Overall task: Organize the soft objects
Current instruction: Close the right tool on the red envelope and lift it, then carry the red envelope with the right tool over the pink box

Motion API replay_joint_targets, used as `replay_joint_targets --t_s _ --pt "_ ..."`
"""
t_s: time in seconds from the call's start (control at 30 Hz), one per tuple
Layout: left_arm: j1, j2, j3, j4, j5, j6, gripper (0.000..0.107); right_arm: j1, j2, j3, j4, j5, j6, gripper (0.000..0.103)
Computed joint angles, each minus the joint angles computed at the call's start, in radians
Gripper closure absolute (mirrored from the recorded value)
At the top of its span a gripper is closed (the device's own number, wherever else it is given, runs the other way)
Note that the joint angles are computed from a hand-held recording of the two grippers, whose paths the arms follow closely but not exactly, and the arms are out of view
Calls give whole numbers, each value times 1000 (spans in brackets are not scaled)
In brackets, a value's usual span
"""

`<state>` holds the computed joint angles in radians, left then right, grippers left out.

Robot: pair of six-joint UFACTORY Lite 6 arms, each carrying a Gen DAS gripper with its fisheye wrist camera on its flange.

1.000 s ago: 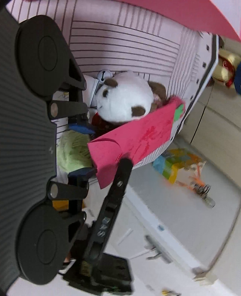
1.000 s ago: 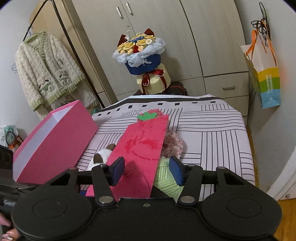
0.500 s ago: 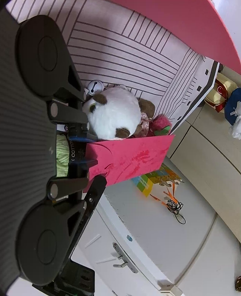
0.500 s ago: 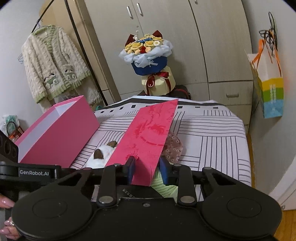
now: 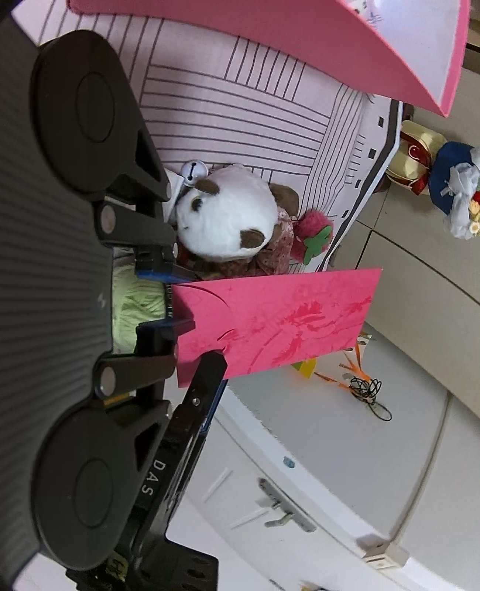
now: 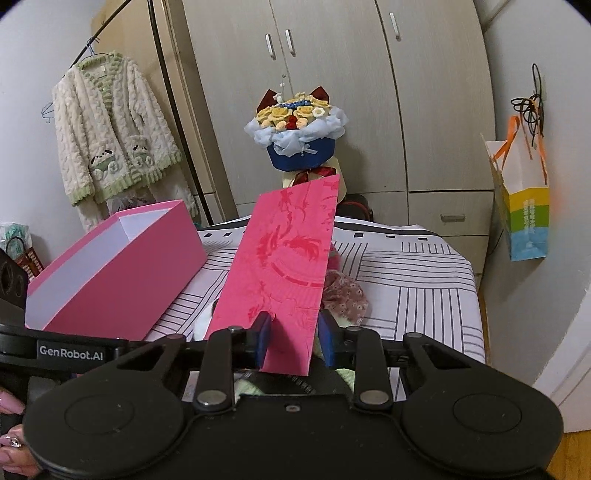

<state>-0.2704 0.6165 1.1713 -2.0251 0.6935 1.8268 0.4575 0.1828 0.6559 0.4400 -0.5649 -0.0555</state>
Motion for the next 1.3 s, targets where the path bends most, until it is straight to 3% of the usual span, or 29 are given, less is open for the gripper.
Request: replay_joint_targets --t_s 0.4,0.9,1.3 --pt "26 -260 -272 176 -38 17 88 275 -83 -39 555 -16 -341 63" --pt "146 -458 -476 386 42 -68 88 496 -114 -30 881 -62 -518 63" --pt "321 -797 -633 627 107 -173 88 700 -101 130 1161 -185 -800 64"
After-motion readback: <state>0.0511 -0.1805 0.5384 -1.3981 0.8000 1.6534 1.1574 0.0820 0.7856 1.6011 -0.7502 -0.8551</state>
